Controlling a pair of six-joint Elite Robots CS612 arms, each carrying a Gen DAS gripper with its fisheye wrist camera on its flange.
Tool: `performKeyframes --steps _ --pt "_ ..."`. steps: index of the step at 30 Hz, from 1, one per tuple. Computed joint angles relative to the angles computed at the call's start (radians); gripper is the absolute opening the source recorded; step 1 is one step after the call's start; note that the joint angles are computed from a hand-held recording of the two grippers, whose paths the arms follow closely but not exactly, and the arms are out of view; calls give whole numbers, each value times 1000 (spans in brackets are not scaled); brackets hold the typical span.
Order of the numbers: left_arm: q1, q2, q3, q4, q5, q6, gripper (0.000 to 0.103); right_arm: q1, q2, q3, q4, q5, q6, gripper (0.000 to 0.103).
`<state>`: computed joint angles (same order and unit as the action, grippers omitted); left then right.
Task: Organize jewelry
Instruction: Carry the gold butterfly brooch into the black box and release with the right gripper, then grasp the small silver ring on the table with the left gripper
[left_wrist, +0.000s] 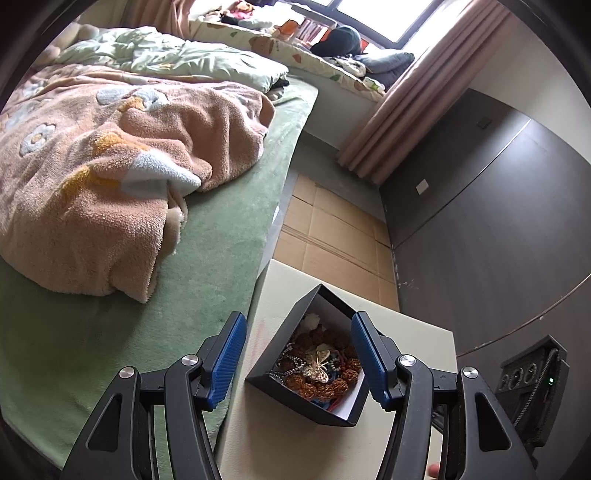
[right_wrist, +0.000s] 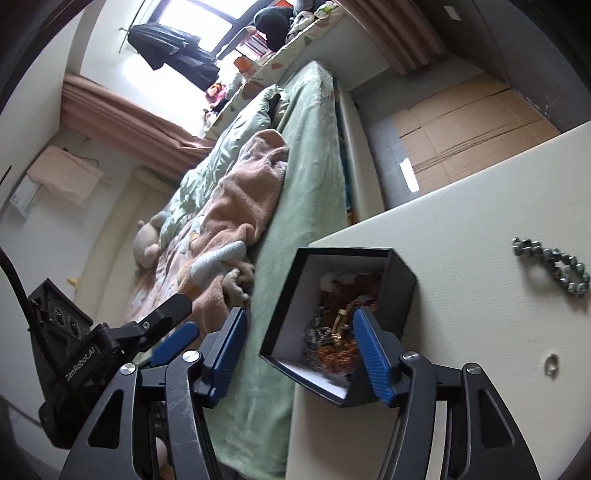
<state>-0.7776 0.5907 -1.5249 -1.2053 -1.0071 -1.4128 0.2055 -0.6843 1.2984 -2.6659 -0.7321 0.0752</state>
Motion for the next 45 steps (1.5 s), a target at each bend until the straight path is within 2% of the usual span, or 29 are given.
performKeyframes --steps 3,4,7,12,17,27,35,38,40,43,45 --pt "-5 -3 11 -17 11 22 81 -14 -11 15 -4 -20 8 63" --pt "-8 -5 19 -28 17 34 85 -20 -17 22 -4 -28 7 68" --pt "-14 -14 43 -54 21 75 88 -37 -34 43 -8 -46 9 86" --pt "-21 -28 85 -86 -8 118 88 -61 -56 62 19 -101 -3 92" --pt "-33 -55 145 -94 -7 182 88 -84 -67 74 59 -163 8 92" --pt "-45 -102 273 -139 -61 289 88 -133 -95 103 52 -261 -6 92" --pt "-52 -137 389 -202 -118 414 87 -166 -101 115 21 -290 45 92" --pt "-51 -153 437 -210 -146 452 80 -176 -106 115 28 -311 50 92" --pt "-45 -162 465 -215 -186 464 69 -183 -106 113 31 -310 58 92" --pt "-36 -173 506 -237 -242 480 61 -191 -108 115 17 -326 72 92" --pt "-32 -182 532 -247 -267 486 59 -197 -109 116 9 -334 82 92"
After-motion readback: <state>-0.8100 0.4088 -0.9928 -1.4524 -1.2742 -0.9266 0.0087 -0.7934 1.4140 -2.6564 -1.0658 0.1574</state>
